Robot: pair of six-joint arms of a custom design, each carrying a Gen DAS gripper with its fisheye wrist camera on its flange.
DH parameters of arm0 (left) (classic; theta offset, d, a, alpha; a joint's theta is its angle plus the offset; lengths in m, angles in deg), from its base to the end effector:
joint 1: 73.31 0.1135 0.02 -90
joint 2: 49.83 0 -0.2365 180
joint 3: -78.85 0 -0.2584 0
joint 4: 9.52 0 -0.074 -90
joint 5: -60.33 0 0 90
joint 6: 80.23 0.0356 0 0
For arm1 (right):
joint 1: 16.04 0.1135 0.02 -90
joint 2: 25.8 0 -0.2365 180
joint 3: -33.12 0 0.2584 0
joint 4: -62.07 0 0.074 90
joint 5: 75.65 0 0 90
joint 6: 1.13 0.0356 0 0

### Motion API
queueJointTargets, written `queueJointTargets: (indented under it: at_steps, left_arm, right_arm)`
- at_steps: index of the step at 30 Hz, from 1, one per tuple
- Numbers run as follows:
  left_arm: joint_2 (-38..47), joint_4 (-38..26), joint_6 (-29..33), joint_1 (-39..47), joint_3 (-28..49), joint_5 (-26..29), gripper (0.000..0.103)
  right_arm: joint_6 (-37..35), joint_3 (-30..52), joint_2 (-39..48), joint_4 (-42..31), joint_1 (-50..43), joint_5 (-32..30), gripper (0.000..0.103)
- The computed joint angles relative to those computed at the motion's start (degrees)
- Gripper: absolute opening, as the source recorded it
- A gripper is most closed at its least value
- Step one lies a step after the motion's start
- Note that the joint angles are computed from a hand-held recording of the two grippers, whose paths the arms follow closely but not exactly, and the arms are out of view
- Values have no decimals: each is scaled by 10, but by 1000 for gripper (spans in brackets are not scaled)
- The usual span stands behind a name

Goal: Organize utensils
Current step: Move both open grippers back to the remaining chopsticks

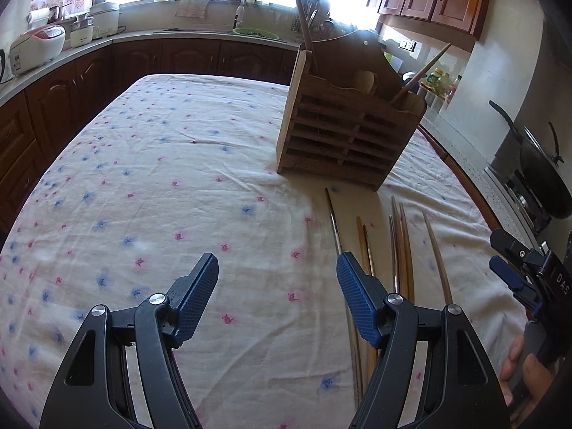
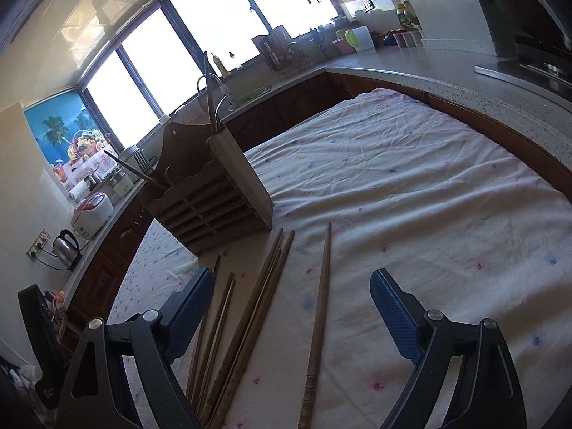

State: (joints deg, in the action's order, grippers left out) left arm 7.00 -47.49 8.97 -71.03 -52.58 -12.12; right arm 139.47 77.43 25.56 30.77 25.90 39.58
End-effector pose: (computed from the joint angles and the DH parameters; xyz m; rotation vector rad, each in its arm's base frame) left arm 0.2212 -0.0019 0.1964 0.0826 2.3558 -0.3509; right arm 0.1679 0.1304 0.2006 0.4011 2.1617 0.4262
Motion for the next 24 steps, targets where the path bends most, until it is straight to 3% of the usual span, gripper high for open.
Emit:
queueJointTargets:
  at_steps: [13,19,24]
  left_arm:
    - [64,3,2,-43,44,-30,70]
    - [134,22,-2,-78,88,-63,70]
    - [199,30,-8,-98,132,-66,63]
  right_arm:
    - [-25,20,45,-7,-10,-8,89]
    - [-55,54,103,-10,-40,-25,74]
    - [-76,82,157,-8,-66,-40,60]
